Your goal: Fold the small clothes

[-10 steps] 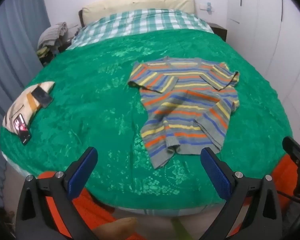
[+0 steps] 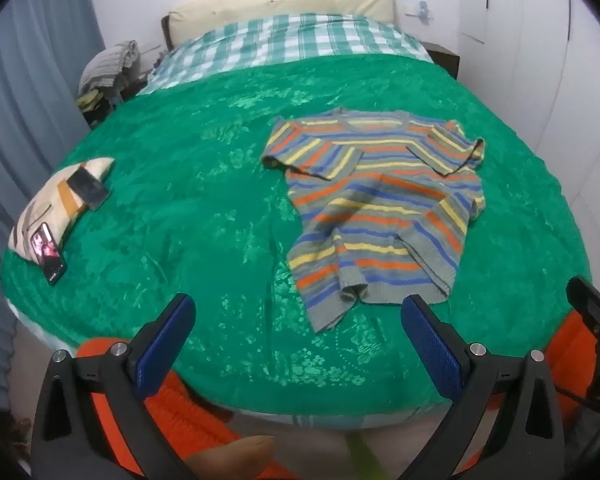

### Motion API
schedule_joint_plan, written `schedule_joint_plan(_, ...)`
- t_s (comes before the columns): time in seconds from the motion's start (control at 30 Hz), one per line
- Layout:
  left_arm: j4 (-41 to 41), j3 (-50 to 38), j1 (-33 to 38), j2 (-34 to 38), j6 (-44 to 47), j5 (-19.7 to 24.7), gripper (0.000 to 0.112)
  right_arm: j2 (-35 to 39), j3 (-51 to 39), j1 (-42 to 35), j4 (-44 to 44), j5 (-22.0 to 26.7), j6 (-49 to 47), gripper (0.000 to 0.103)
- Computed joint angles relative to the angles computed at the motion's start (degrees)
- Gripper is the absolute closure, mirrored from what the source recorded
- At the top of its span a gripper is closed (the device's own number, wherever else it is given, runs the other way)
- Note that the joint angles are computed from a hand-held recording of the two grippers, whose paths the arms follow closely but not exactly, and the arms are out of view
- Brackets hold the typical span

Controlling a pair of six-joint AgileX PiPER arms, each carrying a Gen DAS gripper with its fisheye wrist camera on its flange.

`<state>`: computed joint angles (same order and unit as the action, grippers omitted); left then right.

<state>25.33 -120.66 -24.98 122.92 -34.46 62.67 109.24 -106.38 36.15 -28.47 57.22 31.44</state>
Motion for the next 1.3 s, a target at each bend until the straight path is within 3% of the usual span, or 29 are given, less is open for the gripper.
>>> schedule_joint_plan(1.3,0.2,-0.3,-0.4,1.6,1.1,1.9,0.01,1.7,-1.8,-0.8,-0.6,3.4,-0.6,0.0)
